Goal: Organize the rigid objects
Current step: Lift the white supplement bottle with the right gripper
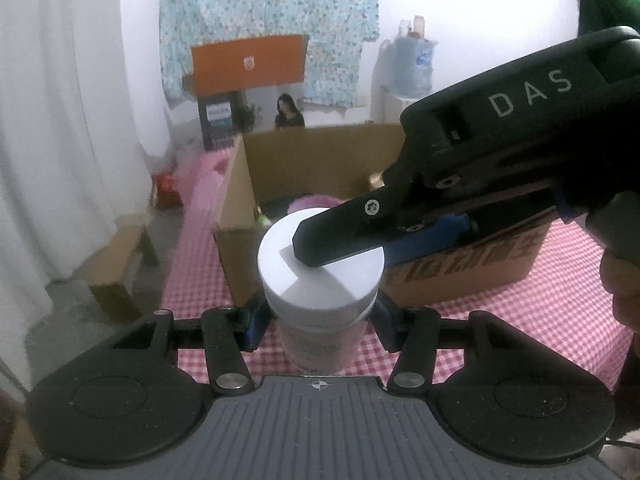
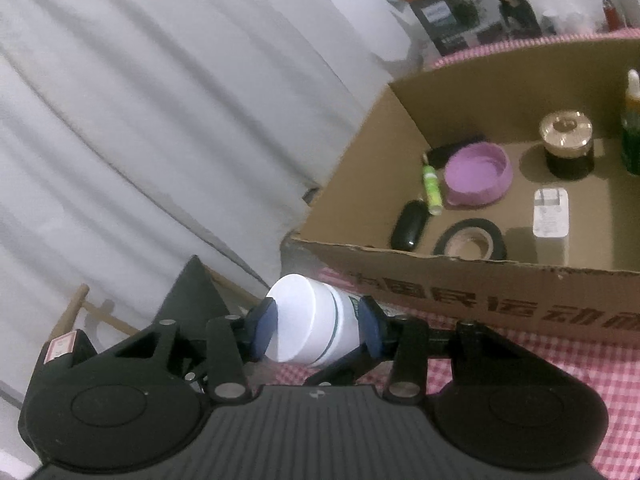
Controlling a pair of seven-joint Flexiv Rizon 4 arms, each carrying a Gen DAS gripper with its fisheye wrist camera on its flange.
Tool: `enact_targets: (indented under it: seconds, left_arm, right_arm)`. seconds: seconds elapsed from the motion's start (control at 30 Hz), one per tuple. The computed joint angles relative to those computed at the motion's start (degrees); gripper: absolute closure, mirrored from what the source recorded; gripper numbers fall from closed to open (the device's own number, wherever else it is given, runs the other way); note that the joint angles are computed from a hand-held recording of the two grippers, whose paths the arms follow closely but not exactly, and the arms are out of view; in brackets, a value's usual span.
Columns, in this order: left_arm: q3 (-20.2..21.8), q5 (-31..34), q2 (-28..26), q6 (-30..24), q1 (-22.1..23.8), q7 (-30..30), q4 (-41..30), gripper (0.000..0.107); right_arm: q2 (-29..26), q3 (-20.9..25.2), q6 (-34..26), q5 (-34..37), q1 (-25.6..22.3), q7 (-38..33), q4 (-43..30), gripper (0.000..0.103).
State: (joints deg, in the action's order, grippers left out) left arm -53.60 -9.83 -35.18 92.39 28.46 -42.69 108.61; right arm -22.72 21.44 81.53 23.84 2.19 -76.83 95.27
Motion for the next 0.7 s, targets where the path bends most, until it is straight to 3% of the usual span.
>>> enact_targets:
  seconds: [0.2,0.33,0.53,0.7]
  left_arm:
    - [-3.7,0.6,3.7,-0.3,3.0,1.4,0.3,0.054]
    - [-5.5,0.3,3.4,-1.8,2.7,4.1,-2.4,0.054]
    - [-5.0,-3.4,0.8,-8.2,-2.7,9.8,-9.7,0.054]
    - [1.0,-6.6,-2.0,-14.8,-11.9,11.9,-17.3,0.054]
  right_arm:
    - [2.3,4.6,4.8,4.6,-3.0,-6.6,-0.1,0.055]
    - [3.8,4.2,7.8,4.0,-3.2,-8.0,0.1,0.055]
    - [6.3,0.2,9.2,0.1,-3.2,-5.1,1.2,0.055]
    - [7.6,-6.6,8.5,-4.8,-1.9,2.1,3.0,0.054]
